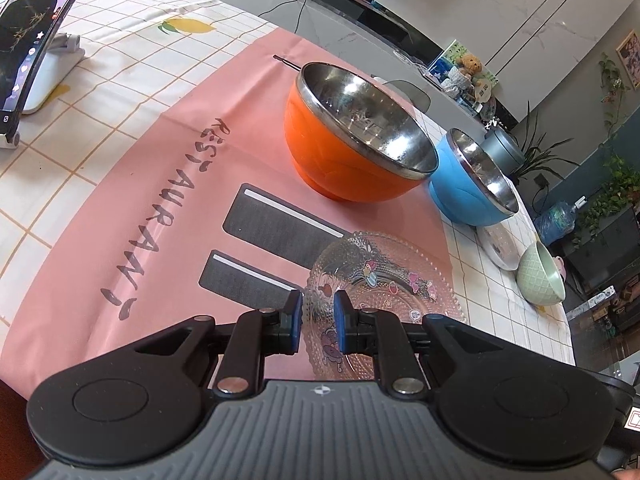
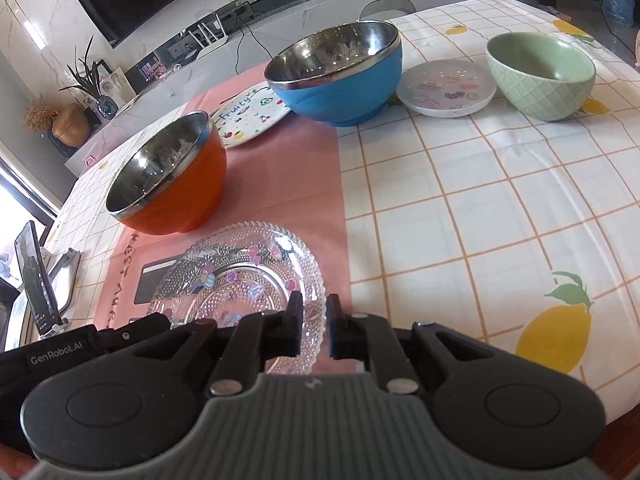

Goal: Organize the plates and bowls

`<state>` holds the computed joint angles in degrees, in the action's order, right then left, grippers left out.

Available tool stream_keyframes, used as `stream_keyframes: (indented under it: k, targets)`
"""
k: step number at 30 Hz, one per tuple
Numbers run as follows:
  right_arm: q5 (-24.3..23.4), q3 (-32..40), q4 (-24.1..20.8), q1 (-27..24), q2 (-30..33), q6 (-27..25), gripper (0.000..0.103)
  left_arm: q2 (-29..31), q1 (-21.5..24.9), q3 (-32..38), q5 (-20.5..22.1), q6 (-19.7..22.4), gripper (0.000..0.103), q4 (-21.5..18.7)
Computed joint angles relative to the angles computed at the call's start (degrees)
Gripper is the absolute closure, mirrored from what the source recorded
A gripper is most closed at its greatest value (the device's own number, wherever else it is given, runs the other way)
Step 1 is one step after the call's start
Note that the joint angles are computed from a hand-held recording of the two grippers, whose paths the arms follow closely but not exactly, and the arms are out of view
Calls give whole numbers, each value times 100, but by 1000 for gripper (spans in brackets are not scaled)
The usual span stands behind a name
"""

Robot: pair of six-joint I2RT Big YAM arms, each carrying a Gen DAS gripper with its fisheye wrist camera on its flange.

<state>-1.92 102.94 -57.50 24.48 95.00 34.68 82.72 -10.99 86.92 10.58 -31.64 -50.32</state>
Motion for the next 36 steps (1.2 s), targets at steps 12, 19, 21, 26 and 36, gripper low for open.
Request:
stream_keyframes:
  k: [12,19,21,26,36]
  targets:
    - [278,-9,1,28,-145,-246,56,-118,-49,223,-408,72,62,-201]
    - [361,-176,25,-84,-344,-84,50,-224,-143,341,-363,138,55,-89]
    - [324,-188,30,-105,-373,-38,50,-254,-184,384,-385,207,55,-41]
    - [317,-41,46,-126,-352,-24,46,-208,-216,640,-387,479,55,1]
    - [284,1206,-25,-238,232,-462,39,523,-62,1996,-364,1026,53,-393]
